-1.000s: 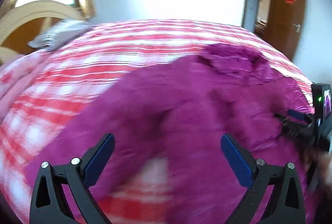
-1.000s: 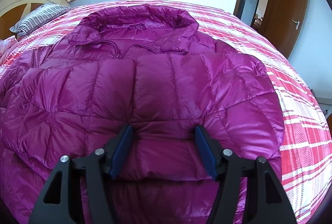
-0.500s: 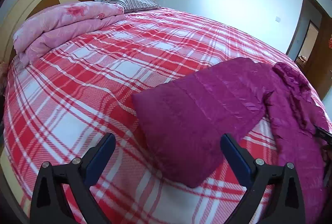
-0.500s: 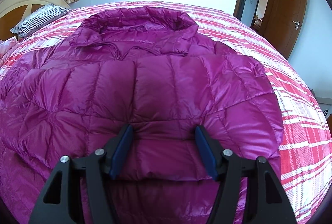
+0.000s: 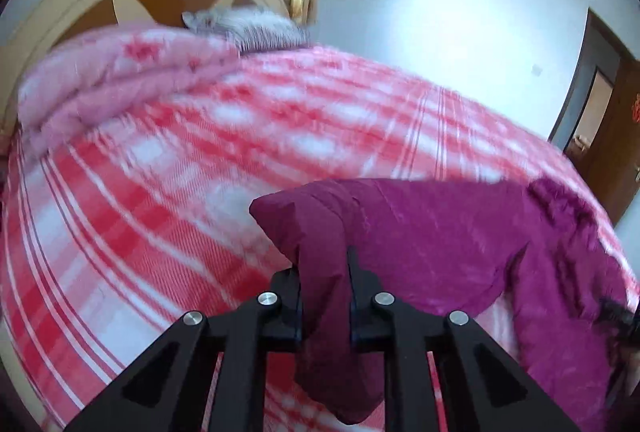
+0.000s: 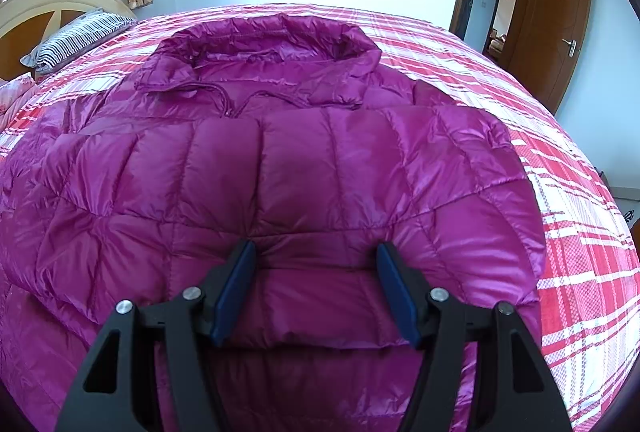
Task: Fold large clothes
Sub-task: 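Grasp the other sleeve cuff with the left gripper and lift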
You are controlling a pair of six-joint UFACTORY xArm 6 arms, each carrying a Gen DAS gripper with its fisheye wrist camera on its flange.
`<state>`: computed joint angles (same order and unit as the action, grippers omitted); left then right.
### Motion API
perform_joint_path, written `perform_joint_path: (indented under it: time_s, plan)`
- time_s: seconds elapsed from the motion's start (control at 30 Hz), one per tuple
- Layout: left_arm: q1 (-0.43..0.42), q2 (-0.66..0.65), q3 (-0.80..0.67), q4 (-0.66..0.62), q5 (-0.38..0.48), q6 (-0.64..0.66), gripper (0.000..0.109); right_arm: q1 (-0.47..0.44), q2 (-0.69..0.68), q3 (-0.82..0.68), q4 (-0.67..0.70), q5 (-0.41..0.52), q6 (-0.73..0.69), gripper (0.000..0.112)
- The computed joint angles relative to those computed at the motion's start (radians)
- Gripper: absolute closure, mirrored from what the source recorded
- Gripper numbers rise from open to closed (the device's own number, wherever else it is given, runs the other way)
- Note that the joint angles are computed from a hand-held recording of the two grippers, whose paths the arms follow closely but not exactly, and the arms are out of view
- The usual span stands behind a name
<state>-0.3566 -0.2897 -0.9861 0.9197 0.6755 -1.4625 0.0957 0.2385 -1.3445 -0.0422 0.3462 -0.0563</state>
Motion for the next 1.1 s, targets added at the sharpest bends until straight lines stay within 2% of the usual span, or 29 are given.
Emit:
perform_joint_path:
  time_s: [0.17,0.33,0.5,0.73,0.9,1.1]
  plan:
    - [-0.032,0.051,-0.169,0.085,0.041,0.063,0.094,0.0,0.0,0.001,0.001,-0.002,0.0,0.046]
    - [-0.102,0.171,-0.4,0.121,0.017,0.168,0.094,0.0,0.0,0.002,0.002,-0.003,0.0,0.045]
    - [-0.176,0.313,-0.61,0.062,-0.017,0.284,0.094,0.0,0.0,0.002,0.01,-0.003,-0.006,0.045]
    - [-0.233,0.479,-0.81,-0.078,-0.065,0.443,0.094,0.0,0.0,0.0,0.041,-0.003,-0.026,0.045]
    - [-0.267,0.606,-0.956,-0.184,-0.064,0.541,0.094,-0.001,0.001,0.0,0.069,-0.006,-0.046,0.045]
    - [-0.315,0.793,-1.184,-0.293,-0.008,0.662,0.094,-0.001,-0.001,0.004,0.101,-0.01,-0.07,0.045]
